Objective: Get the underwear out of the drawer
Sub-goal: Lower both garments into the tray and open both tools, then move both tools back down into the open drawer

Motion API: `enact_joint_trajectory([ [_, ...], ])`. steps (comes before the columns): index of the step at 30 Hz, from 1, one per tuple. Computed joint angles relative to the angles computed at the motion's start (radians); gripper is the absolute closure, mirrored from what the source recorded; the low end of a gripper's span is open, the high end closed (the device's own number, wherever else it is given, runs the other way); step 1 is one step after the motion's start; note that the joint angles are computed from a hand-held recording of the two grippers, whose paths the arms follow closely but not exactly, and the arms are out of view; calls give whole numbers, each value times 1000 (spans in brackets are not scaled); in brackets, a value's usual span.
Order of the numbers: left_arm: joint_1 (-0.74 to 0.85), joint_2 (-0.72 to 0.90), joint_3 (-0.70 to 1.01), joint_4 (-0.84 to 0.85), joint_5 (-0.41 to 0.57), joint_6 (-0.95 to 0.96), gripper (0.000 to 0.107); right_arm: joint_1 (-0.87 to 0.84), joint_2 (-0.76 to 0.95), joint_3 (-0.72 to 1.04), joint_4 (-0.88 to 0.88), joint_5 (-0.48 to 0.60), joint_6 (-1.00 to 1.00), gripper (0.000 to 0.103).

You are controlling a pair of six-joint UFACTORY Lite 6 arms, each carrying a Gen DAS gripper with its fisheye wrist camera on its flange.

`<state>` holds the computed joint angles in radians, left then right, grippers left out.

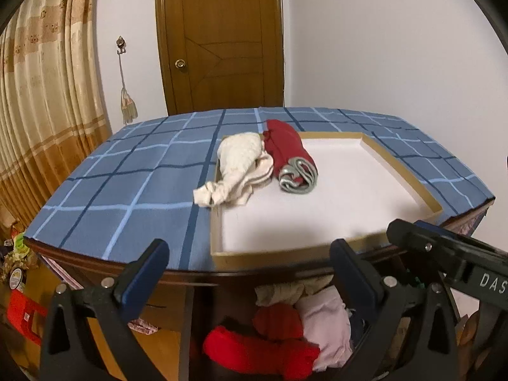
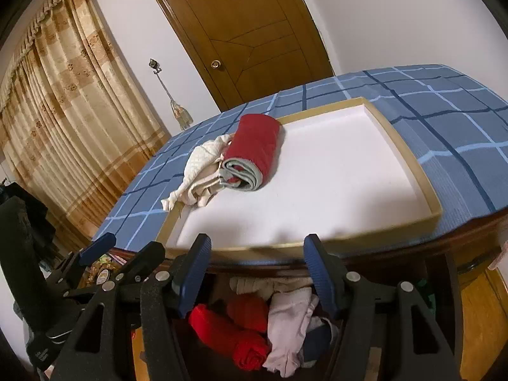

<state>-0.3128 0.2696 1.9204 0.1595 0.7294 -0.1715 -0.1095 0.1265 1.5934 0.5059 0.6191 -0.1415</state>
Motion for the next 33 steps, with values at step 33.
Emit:
enact_joint_trajectory([
  [33, 80, -408, -722, -93, -114, 77, 5, -27, -361, -570, 61, -69, -99, 40],
])
